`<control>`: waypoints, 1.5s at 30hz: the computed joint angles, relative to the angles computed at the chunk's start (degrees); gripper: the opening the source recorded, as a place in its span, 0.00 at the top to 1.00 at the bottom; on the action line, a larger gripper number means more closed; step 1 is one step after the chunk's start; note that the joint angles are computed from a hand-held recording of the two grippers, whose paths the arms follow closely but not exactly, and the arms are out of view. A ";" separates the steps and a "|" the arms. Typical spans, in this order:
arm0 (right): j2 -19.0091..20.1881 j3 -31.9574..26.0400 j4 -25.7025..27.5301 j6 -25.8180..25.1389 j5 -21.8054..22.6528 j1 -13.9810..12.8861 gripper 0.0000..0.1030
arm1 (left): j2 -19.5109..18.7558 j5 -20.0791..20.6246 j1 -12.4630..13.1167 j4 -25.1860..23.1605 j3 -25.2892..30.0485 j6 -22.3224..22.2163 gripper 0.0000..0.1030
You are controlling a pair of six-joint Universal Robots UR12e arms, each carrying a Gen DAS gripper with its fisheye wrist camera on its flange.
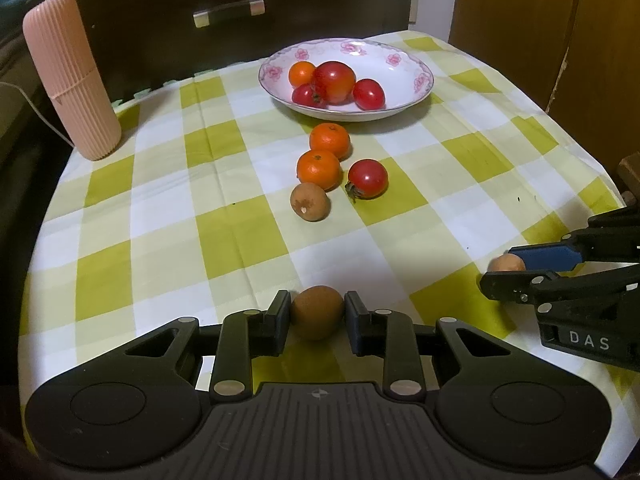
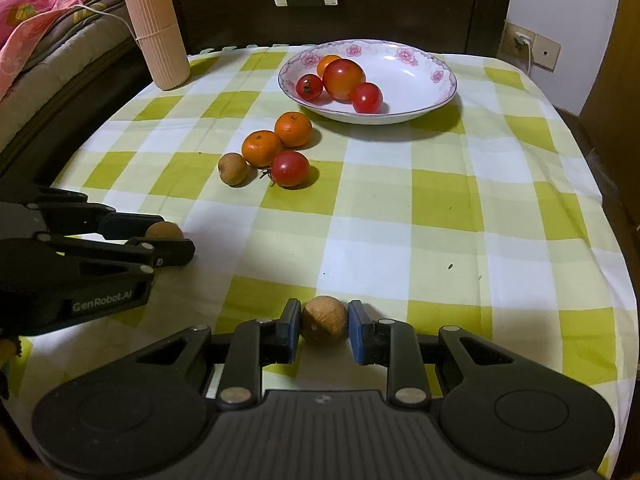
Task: Organize fruits
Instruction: 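Lift both held kiwis off the cloth and hold them, then carry both kiwis over the white floral bowl and open both grippers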
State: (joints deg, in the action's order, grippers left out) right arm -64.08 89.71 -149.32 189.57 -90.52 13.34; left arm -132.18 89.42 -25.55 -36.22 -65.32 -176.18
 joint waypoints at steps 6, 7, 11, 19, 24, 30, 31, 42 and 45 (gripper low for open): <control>-0.07 0.38 -0.63 -0.58 1.13 -0.16 0.75 | -0.01 -0.28 -0.05 -0.56 0.11 0.04 0.64; -0.05 0.34 -0.60 -0.84 0.90 -0.05 0.75 | -0.03 -0.32 -0.05 -0.62 0.16 0.06 0.64; -0.05 0.22 -0.34 -0.54 0.63 0.12 0.75 | -0.02 -0.72 0.04 -0.84 0.21 0.01 0.63; -0.13 -0.18 0.98 -0.36 -0.72 0.58 0.77 | 0.10 -0.92 0.10 -0.85 0.15 -0.19 0.65; -0.32 -0.04 0.71 0.40 -0.21 0.29 0.77 | 0.37 -1.30 0.16 0.84 -0.22 -0.50 0.65; -0.23 -0.32 -1.39 1.50 0.78 -0.02 0.77 | 0.05 -1.88 0.23 0.86 0.63 -1.00 0.65; -0.14 -0.50 -1.68 1.57 0.78 0.00 0.77 | 0.02 -2.11 0.26 0.99 0.75 -1.19 0.65; 1.30 -3.02 -3.08 2.85 2.43 -0.20 0.77 | -1.02 -2.98 0.37 1.39 3.29 -2.67 0.65; 1.64 -3.63 -3.12 2.68 2.49 -0.29 0.77 | -1.61 -3.29 0.32 1.23 4.40 -2.63 0.65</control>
State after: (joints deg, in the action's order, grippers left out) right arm -62.44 86.08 -152.44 192.25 -88.04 13.05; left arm -133.79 86.13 -25.24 -34.99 -60.92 -178.81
